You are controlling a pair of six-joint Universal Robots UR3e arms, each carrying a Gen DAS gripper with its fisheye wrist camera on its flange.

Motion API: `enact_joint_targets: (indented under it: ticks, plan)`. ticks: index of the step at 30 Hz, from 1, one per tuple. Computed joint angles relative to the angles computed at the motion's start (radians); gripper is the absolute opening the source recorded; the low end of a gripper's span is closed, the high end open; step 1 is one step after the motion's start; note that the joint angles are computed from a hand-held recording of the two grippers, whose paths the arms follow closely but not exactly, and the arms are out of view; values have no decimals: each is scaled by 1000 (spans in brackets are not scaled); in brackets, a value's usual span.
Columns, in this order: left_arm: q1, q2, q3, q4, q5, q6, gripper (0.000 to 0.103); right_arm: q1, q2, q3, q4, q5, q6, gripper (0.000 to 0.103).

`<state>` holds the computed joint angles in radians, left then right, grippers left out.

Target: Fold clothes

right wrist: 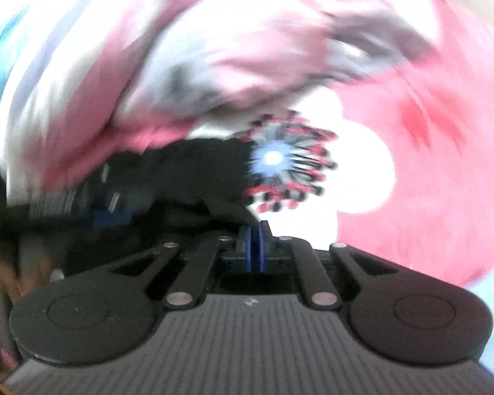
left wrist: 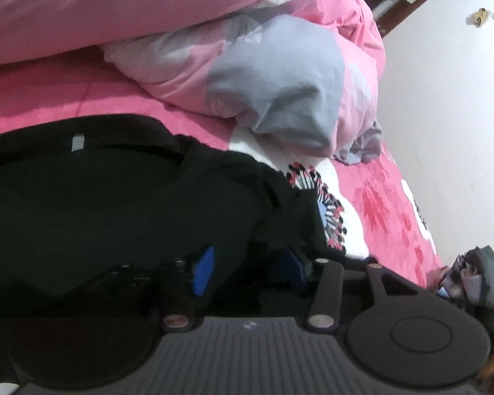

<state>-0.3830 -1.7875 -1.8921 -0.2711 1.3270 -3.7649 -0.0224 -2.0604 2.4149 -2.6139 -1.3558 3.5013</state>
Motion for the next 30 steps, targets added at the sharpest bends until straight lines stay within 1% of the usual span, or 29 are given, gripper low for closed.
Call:
enact_joint_targets:
  ticks: [2,4,6,10,13,15,16,18,20,22,23,24,25,26,27,30]
  plan:
    - [0,4,-1,-18,-1,23,52,-79,-76,34,57,32,54,8]
    - [0,6,-2,-34,-4,49,52,-93,-148,47,100,4,101,13]
    - [-2,2,0,-42,-12,73,52,-65,-204,52,135,-36,132,17]
    - [-16,-14,23,-50,-23,126,53,54,-181,0,170,-141,205,20]
    - [-37,-49,67,-63,-5,145,54,103,-138,-43,193,-171,229,21]
    - [-54,-83,105,-63,18,149,54,124,-93,-59,173,-179,247,21]
    - [-63,-100,124,-63,29,152,52,134,-70,-66,163,-183,256,21]
    - [-80,-133,164,-70,56,158,41,162,-3,-88,121,-218,256,21]
    - [-93,-157,200,-88,78,165,5,186,66,-112,86,-268,243,21]
    - [-98,-158,201,-73,83,159,3,195,127,-126,50,-314,225,21]
    - [-101,-153,196,-54,87,154,2,180,150,-124,36,-304,200,21]
    - [-104,-147,188,-30,92,149,2,152,174,-120,29,-267,161,21]
    - [-108,-139,183,-8,99,138,2,122,186,-106,14,-221,117,12]
    - [-108,-127,177,15,102,126,2,110,184,-96,-2,-203,99,0]
    - [-105,-115,171,39,103,114,2,101,180,-86,-18,-191,86,0]
    - [-78,-74,135,153,73,59,2,184,106,-111,-59,-331,102,0]
